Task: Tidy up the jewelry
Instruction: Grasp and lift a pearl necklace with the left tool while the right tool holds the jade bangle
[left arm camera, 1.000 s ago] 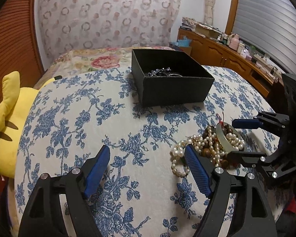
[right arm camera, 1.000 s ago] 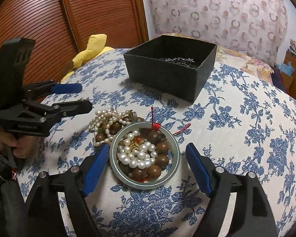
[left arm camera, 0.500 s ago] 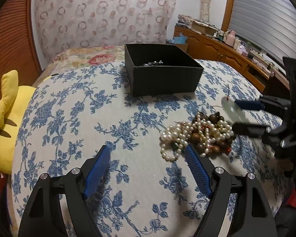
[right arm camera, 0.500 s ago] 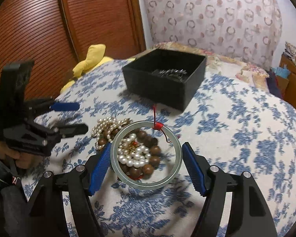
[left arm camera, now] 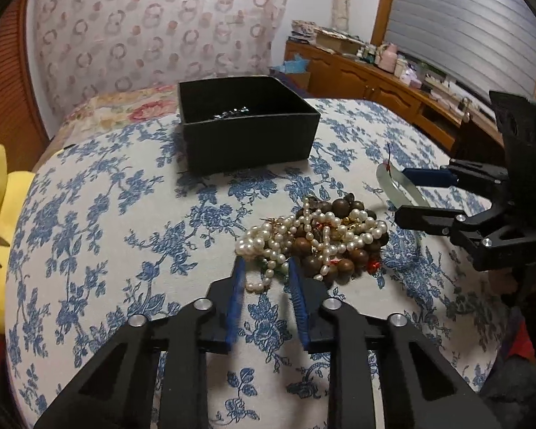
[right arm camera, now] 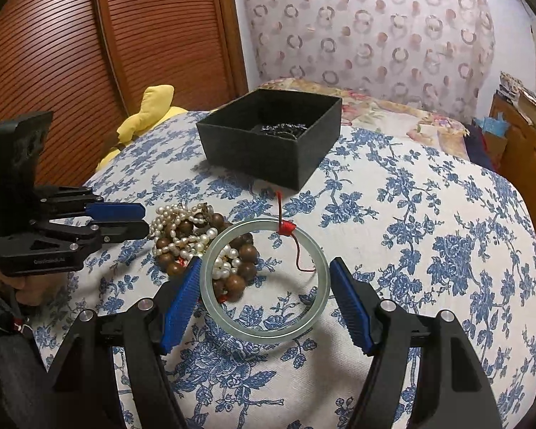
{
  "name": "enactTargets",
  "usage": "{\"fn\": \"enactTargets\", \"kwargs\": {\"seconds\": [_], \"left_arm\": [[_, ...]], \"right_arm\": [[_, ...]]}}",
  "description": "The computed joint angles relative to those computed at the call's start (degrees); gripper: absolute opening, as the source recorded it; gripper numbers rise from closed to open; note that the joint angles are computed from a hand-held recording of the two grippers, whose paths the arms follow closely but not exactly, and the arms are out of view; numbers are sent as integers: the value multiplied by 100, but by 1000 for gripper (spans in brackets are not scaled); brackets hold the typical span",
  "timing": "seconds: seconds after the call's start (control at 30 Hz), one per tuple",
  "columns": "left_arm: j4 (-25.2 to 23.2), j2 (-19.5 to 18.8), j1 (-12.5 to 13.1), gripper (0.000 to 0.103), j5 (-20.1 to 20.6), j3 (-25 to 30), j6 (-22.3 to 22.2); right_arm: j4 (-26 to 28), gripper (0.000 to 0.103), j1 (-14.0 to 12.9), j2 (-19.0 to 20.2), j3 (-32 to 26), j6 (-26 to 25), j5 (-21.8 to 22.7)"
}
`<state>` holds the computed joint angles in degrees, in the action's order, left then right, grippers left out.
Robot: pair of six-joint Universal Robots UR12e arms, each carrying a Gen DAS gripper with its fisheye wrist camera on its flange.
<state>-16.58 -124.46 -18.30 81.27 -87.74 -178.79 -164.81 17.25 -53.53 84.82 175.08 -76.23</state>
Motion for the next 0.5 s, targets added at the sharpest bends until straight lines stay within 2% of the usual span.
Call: {"fn": "enactTargets", "kwargs": {"seconds": [0.4,0.43,0.5], "left_arm": [[-335,-133,-72,16,142,244,223],[-343,-141,-75,14,137,250,242],[-368,-137,-76,4,109,247,266]], "right_arm": [[-69,74,-31,-21,65,82,9],[-67,74,-30,-20,66,88,12],[-79,74,-25,-27,86,86,-1]]}}
